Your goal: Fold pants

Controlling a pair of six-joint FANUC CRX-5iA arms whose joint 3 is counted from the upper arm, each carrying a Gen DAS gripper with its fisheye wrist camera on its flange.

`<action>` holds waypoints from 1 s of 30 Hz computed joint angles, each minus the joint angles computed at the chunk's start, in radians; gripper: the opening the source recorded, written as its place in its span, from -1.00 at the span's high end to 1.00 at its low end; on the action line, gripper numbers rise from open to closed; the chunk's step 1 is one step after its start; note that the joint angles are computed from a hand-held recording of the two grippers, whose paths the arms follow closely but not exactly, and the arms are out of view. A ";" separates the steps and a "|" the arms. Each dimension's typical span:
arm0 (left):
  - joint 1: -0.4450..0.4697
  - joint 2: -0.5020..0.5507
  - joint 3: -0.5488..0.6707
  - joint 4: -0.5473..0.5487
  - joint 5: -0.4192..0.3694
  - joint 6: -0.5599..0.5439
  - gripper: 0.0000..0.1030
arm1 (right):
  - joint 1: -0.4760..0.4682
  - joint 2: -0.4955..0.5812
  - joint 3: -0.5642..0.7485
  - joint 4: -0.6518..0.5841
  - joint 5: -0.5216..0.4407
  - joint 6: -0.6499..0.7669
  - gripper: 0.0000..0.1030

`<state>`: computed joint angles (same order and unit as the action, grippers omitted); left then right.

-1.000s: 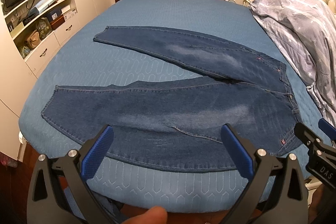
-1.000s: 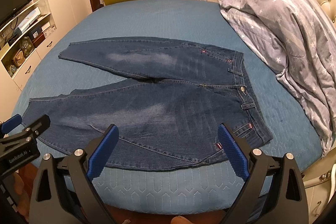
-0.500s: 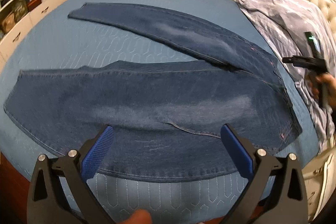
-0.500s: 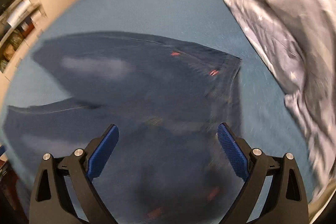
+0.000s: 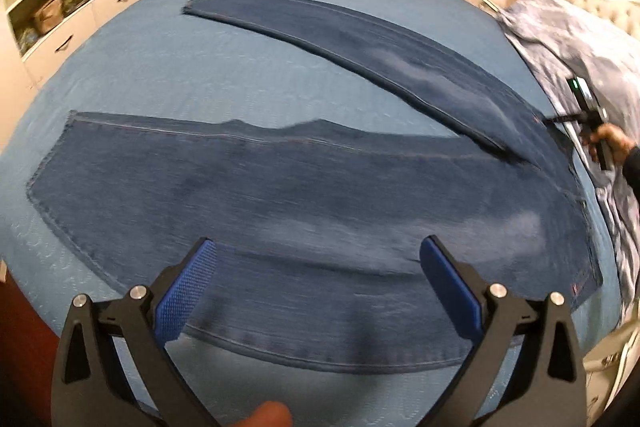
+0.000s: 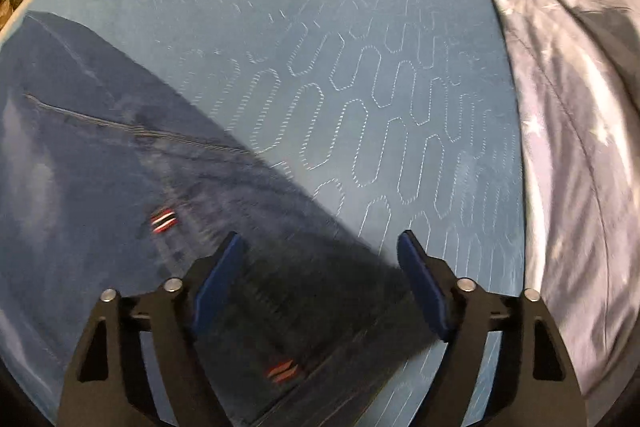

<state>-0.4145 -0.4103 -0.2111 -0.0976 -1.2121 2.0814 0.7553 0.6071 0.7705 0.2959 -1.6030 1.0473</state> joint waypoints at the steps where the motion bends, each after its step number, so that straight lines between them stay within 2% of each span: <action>1: 0.020 -0.010 -0.004 0.005 -0.006 0.003 -0.97 | -0.004 0.003 -0.001 -0.001 0.006 0.002 -0.46; 5: 0.101 -0.052 -0.015 0.029 -0.023 0.004 -0.97 | -0.034 0.009 -0.009 -0.052 0.024 0.013 -0.46; 6: 0.108 -0.053 -0.013 0.025 -0.027 0.003 -0.97 | -0.039 0.000 -0.020 -0.066 0.038 0.017 -0.36; 7: 0.115 -0.054 -0.009 0.020 -0.034 0.006 -0.97 | -0.055 -0.013 -0.017 -0.129 0.047 0.015 -0.11; 9: 0.141 -0.063 -0.013 0.041 -0.030 -0.003 -0.97 | -0.057 -0.001 0.016 -0.147 0.029 0.008 0.32; 10: 0.149 -0.064 -0.016 0.054 -0.023 -0.007 -0.97 | -0.056 0.000 0.024 -0.153 0.022 0.017 0.66; 12: 0.146 -0.063 -0.016 0.060 -0.014 -0.004 -0.97 | -0.036 -0.003 0.030 -0.141 0.005 0.033 0.76; 14: 0.168 -0.064 -0.019 0.086 0.003 -0.024 -0.97 | -0.018 -0.043 -0.006 -0.145 0.031 0.017 0.86; 18: 0.208 -0.084 -0.034 0.141 0.047 -0.053 -0.97 | 0.057 -0.192 -0.165 -0.092 0.141 -0.054 0.88; 20: 0.239 -0.101 -0.049 0.178 0.068 -0.080 -0.97 | 0.132 -0.318 -0.289 -0.028 0.242 -0.141 0.90; 22: 0.327 -0.137 -0.104 0.289 0.106 -0.158 -0.97 | 0.256 -0.452 -0.437 0.087 0.320 -0.285 0.98; 24: 0.457 -0.174 -0.199 0.482 0.156 -0.296 -0.96 | 0.385 -0.530 -0.530 0.186 0.330 -0.408 0.98; 25: 0.520 -0.182 -0.246 0.579 0.175 -0.367 -0.86 | 0.443 -0.556 -0.560 0.213 0.321 -0.466 0.98; 26: 0.595 -0.179 -0.299 0.695 0.194 -0.448 -0.65 | 0.527 -0.589 -0.614 0.237 0.319 -0.555 0.98; 27: 0.638 -0.168 -0.330 0.764 0.204 -0.487 -0.56 | 0.600 -0.608 -0.652 0.245 0.308 -0.635 0.98; 29: 0.710 -0.129 -0.384 0.894 0.230 -0.559 -0.26 | 0.687 -0.638 -0.727 0.220 0.327 -0.763 0.98; 30: 0.739 -0.094 -0.393 0.931 0.242 -0.584 -0.19 | 0.712 -0.642 -0.751 0.201 0.335 -0.815 0.98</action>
